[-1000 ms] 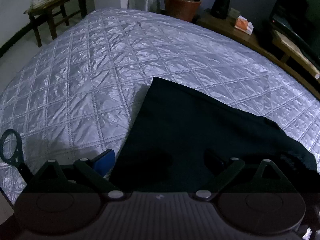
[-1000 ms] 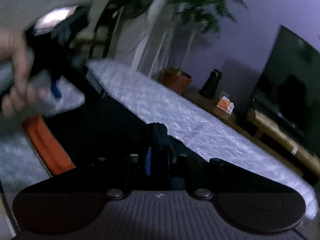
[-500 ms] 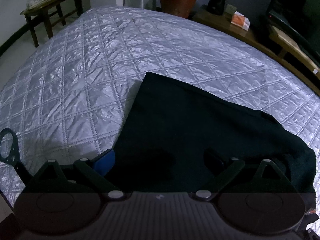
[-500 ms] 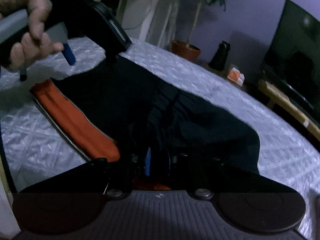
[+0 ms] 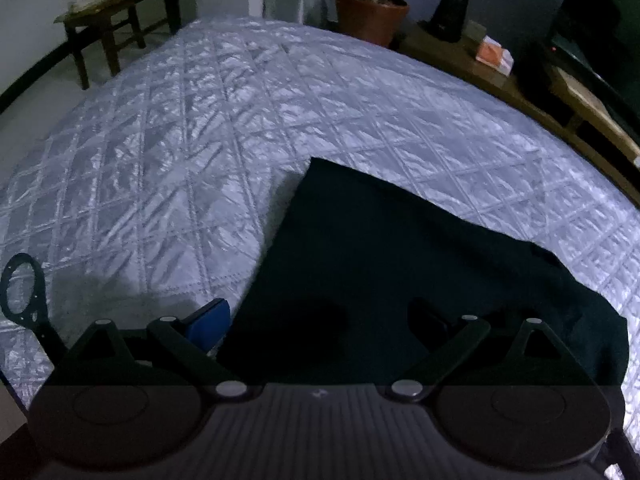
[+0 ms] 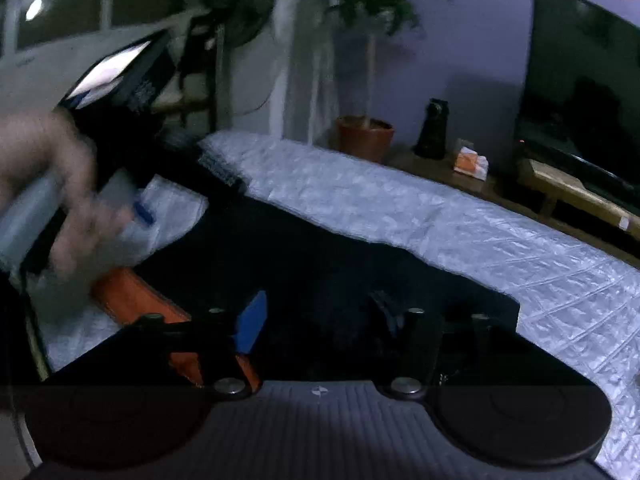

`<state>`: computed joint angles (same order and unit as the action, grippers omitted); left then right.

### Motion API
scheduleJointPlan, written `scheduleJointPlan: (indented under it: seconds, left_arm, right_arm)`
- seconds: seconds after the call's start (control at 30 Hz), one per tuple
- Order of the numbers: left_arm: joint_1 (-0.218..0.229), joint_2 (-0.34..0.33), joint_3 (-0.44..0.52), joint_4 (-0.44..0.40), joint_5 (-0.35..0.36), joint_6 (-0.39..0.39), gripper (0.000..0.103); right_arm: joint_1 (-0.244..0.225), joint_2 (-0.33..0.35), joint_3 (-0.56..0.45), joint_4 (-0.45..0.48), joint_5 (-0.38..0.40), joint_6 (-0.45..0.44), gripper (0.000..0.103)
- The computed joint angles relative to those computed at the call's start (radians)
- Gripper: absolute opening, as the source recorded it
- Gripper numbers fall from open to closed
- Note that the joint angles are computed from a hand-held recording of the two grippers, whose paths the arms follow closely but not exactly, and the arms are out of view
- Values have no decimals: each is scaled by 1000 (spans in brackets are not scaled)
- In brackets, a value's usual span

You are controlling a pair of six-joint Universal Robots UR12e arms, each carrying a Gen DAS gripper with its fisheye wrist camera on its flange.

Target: Fold clothes

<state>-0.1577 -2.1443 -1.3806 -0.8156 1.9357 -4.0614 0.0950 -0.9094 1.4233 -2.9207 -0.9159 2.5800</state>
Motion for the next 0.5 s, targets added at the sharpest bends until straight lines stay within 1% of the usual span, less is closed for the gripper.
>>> scheduleJointPlan:
  seconds: [0.03, 0.07, 0.1, 0.13, 0.17, 0.2, 0.23, 0.27, 0.3, 0.37, 0.4, 0.43, 0.47, 0.5]
  left_arm:
    - [0, 0, 0, -2, 3, -2, 95]
    - [-1, -1, 1, -7, 3, -2, 95]
    - [0, -1, 1, -10, 0, -2, 95]
    - [1, -1, 1, -13, -3, -2, 95]
    - [1, 0, -1, -12, -7, -3, 95]
    - [3, 2, -3, -8, -10, -4, 95]
    - [4, 4, -6, -4, -12, -6, 95]
    - [6, 5, -8, 3, -13, -6, 95]
    - [6, 6, -9, 6, -11, -8, 95]
    - [6, 8, -11, 10, -6, -15, 95]
    - [7, 8, -13, 10, -5, -20, 95]
    - [7, 8, -12, 8, -5, -23, 95]
    - [8, 8, -12, 4, -7, -28, 95]
    - [9, 9, -12, 0, -9, -33, 95]
  right_arm:
    - [11, 18, -18, -37, -37, 21, 47]
    - [23, 41, -44, -48, -80, 34, 39]
    - [33, 63, -73, -28, -122, 58, 31]
    - [42, 83, -102, -1, -165, 79, 19]
    - [50, 94, -119, 43, -202, 75, 14]
    - [56, 92, -107, 45, -223, 29, 13]
    - [61, 89, -93, 47, -238, -26, 10]
    - [63, 79, -64, 35, -239, -91, 3]
    - [61, 71, -35, 11, -235, -136, 3]
    - [51, 62, -4, -31, -216, -168, 3]
    - [48, 58, -7, -15, -211, -149, 4]
    - [45, 52, -10, -14, -200, -120, 7]
    - [41, 47, -12, -14, -190, -91, 13]
    - [39, 43, -14, -12, -180, -71, 17]
